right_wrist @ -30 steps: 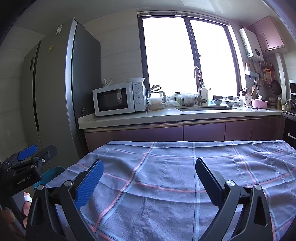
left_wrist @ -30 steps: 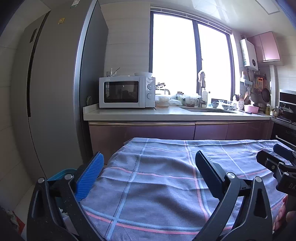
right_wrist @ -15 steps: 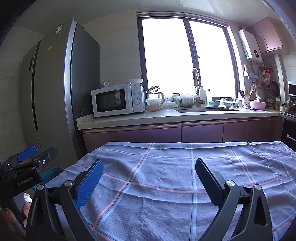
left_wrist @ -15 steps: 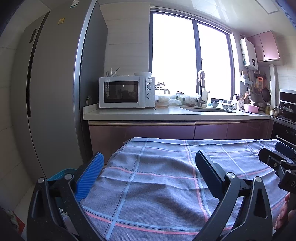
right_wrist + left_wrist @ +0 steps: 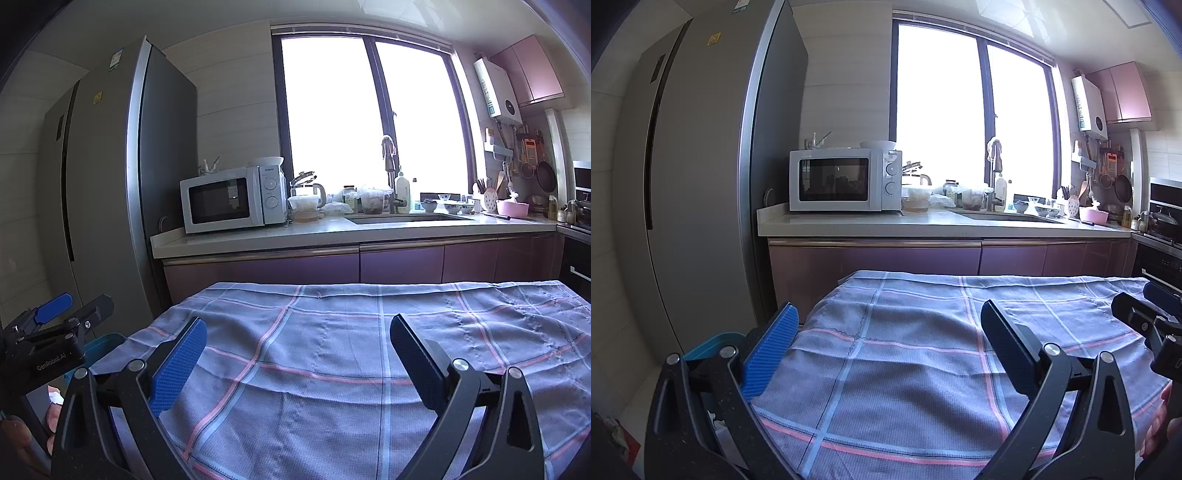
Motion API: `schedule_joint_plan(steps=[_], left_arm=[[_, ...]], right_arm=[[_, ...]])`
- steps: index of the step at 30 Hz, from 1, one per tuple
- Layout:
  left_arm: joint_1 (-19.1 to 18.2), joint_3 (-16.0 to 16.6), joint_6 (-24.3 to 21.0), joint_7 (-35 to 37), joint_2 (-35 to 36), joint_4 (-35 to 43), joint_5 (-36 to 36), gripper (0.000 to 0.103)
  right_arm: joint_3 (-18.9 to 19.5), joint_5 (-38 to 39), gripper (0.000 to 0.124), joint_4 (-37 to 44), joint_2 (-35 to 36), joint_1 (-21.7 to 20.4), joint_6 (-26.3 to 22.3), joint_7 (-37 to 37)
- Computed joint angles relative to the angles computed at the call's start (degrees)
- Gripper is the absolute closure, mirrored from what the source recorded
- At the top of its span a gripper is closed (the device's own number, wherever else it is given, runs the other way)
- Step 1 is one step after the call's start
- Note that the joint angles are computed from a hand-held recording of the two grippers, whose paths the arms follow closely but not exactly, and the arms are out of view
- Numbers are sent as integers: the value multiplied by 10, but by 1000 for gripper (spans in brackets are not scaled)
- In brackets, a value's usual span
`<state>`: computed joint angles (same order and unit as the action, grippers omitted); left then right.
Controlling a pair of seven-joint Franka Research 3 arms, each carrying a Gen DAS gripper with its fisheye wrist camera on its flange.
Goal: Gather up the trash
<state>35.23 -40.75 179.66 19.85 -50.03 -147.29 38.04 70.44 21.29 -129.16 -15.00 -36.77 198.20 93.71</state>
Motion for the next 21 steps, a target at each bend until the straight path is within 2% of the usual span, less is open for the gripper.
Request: schedule_joint_plan(steps=[21], left_arm=[[-5, -2, -12, -8, 3, 0, 5, 6]], right_arm=[[3, 8, 28, 3, 9, -4, 1, -9]])
